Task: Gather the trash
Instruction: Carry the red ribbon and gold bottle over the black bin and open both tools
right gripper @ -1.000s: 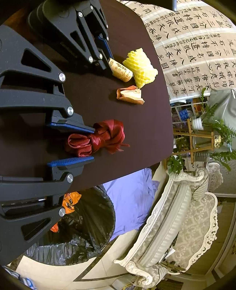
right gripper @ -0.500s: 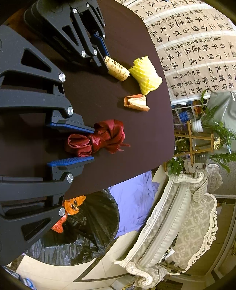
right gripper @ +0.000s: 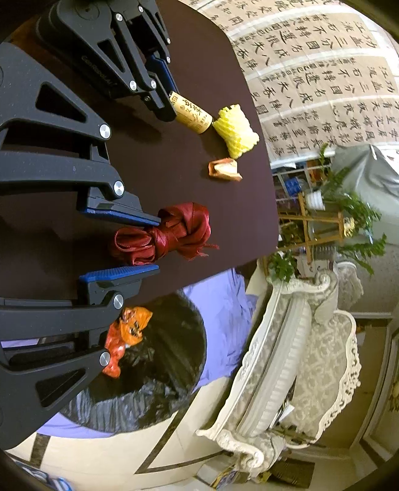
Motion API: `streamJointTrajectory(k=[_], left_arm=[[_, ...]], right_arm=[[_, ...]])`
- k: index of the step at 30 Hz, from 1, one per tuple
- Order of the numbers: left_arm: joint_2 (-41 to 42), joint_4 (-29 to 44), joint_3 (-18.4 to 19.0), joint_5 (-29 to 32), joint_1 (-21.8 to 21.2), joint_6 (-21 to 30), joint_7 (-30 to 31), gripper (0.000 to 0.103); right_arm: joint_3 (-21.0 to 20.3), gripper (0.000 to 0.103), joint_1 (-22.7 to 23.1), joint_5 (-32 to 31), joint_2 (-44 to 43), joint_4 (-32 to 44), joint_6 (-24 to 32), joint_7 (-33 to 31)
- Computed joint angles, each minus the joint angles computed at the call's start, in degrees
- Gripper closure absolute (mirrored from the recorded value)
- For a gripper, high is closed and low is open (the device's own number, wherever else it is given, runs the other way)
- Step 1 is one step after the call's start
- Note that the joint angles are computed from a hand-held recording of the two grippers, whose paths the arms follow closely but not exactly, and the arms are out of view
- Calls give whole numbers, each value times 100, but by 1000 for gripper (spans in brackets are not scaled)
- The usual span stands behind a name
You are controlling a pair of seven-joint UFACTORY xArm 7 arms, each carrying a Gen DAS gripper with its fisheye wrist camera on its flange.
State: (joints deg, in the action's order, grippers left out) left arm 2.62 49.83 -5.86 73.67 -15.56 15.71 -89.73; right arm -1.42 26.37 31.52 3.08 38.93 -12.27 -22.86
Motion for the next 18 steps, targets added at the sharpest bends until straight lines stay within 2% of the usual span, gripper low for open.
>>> streamJointTrajectory(k=[3,8,10,13,18], left_arm=[[-2,51,-53,130,-69,-23,-100,78],[107,245,-111,290,-196,-60,-190,78],[173,345,-132,300,-280,-34,-206,78],[336,565,-136,323,-414,-47,-199,78],[600,885,-67,303,-639,-73,-100,78]], right_arm=[[-129,78,166,740,-127,-74,-87,-601],[105,78,-180,1220,-271,-186,-246,-948],[200,78,-362,1187,-326,-250,-289,-910],[377,78,-626,1515,-383,-285,-396,-1177],[577,78,-1084,1402,-448,-362,-498,-1041]])
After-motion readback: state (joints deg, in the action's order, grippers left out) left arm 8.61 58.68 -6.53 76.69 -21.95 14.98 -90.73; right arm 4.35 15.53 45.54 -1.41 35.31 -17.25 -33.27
